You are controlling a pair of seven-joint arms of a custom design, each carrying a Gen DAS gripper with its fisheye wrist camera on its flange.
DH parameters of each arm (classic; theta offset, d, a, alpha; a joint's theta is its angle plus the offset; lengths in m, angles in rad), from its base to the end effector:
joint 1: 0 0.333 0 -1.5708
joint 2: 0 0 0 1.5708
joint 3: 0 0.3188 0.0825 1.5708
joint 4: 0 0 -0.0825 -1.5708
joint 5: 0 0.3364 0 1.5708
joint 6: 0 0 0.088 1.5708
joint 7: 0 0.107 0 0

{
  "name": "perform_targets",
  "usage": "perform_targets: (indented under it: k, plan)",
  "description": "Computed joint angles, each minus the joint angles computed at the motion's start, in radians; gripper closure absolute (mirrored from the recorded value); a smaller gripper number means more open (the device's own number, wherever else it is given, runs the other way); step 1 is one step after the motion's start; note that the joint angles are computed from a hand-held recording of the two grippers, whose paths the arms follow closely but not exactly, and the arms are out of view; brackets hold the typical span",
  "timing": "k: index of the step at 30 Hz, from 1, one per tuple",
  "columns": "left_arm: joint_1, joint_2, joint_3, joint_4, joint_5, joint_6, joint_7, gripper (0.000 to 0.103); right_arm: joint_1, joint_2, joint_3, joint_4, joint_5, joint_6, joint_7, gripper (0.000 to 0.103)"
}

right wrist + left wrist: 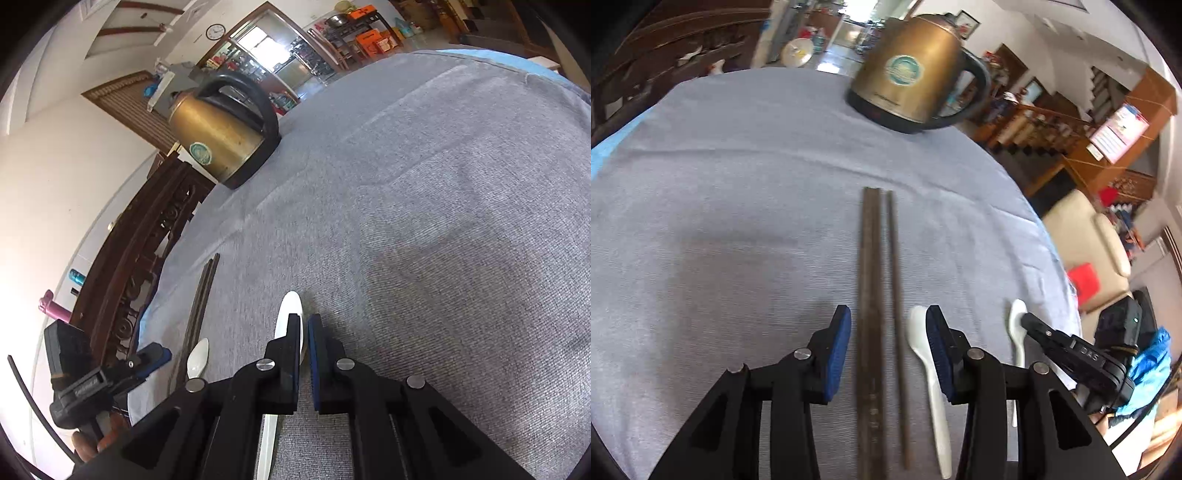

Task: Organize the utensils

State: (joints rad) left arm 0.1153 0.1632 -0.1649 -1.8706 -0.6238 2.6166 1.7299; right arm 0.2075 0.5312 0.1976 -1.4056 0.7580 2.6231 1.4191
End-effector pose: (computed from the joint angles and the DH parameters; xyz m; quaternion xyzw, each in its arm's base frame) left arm 0.6013 -0.0105 0.5139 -0.7384 0.5704 -0.3569 0.0452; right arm 0.6703 0.2318 0.4934 -0.6179 0.6482 0.0650 0.4402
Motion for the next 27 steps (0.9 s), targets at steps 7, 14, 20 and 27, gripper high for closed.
perform_targets:
  k: [7, 14, 20, 27]
  plan:
    - [0.006, 0.015, -0.026, 0.025, -0.093, -0.024, 0.082, 0.060, -0.008, 0.007, 0.006, 0.006, 0.016, -0.009, 0.000, 0.096]
    - [-0.011, 0.064, -0.015, 0.095, 0.005, -0.095, -0.014, 0.064, -0.009, 0.006, 0.007, 0.005, 0.025, -0.011, -0.003, 0.096]
    - [0.005, 0.075, -0.029, 0.112, -0.009, -0.109, -0.036, 0.064, -0.014, 0.003, 0.009, -0.001, 0.039, -0.014, -0.012, 0.096]
    - [0.010, 0.160, -0.077, 0.227, -0.067, -0.181, 0.015, 0.064, -0.017, -0.001, 0.010, -0.006, 0.056, -0.015, -0.024, 0.096]
